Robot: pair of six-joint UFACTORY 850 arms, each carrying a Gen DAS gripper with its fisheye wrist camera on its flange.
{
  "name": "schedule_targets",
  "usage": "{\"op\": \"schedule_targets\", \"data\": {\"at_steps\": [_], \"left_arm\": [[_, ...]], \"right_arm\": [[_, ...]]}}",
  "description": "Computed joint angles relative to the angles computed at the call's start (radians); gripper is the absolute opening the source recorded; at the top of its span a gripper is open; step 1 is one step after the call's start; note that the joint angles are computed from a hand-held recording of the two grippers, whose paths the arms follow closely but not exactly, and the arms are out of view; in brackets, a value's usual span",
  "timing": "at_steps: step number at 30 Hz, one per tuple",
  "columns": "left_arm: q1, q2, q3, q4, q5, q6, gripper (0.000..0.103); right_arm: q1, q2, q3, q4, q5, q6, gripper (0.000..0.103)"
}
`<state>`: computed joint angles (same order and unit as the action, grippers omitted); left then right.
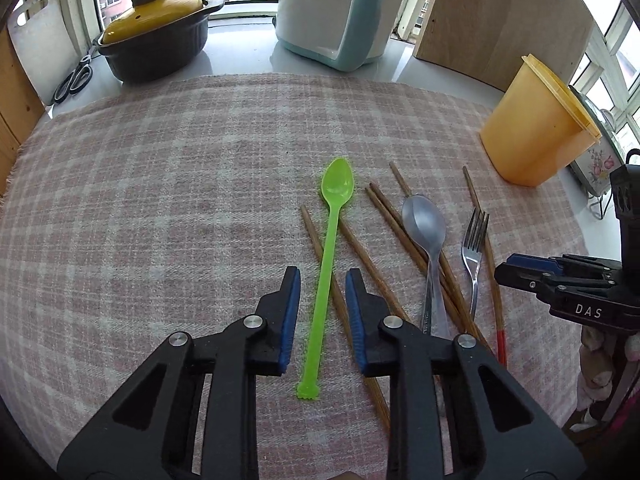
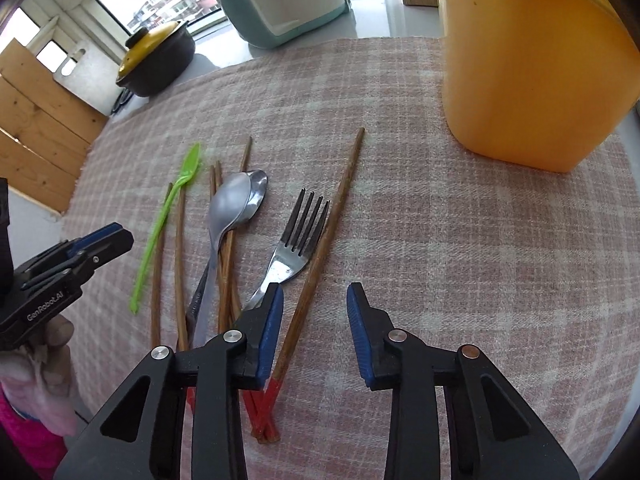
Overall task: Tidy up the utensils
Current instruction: 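Grasp the green plastic spoon with the left tool while the right tool grasps a chopstick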
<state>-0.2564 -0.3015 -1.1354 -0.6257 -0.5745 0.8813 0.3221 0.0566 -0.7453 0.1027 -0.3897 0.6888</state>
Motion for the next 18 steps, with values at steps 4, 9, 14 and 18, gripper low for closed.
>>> {"op": "schedule_targets", "data": {"at_steps": [4, 9, 14, 18], "left_arm": [[-0.015, -0.026, -0.024, 0.021, 0.0, 0.005, 0.021], [-0.034, -0.058, -0.056, 0.066, -0.002, -0.011, 0.016], [-0.051, -0.095, -0.089, 0.103, -0.001, -0.044, 0.015], [-0.063, -0.113, -0.102, 0.141, 0.012, -0.071, 0.015]], "right_arm": [[-0.002, -0.023, -0.017, 0.027, -0.009, -0.02, 0.025], [-0.001, -0.048, -0.039, -0.001, -0.03, -0.004, 0.02], [-0.003, -0.055, -0.046, -0.015, -0.04, 0.0, 0.017], [0.002, -0.066, -0.059, -0.044, -0.058, 0.009, 0.014]]}}
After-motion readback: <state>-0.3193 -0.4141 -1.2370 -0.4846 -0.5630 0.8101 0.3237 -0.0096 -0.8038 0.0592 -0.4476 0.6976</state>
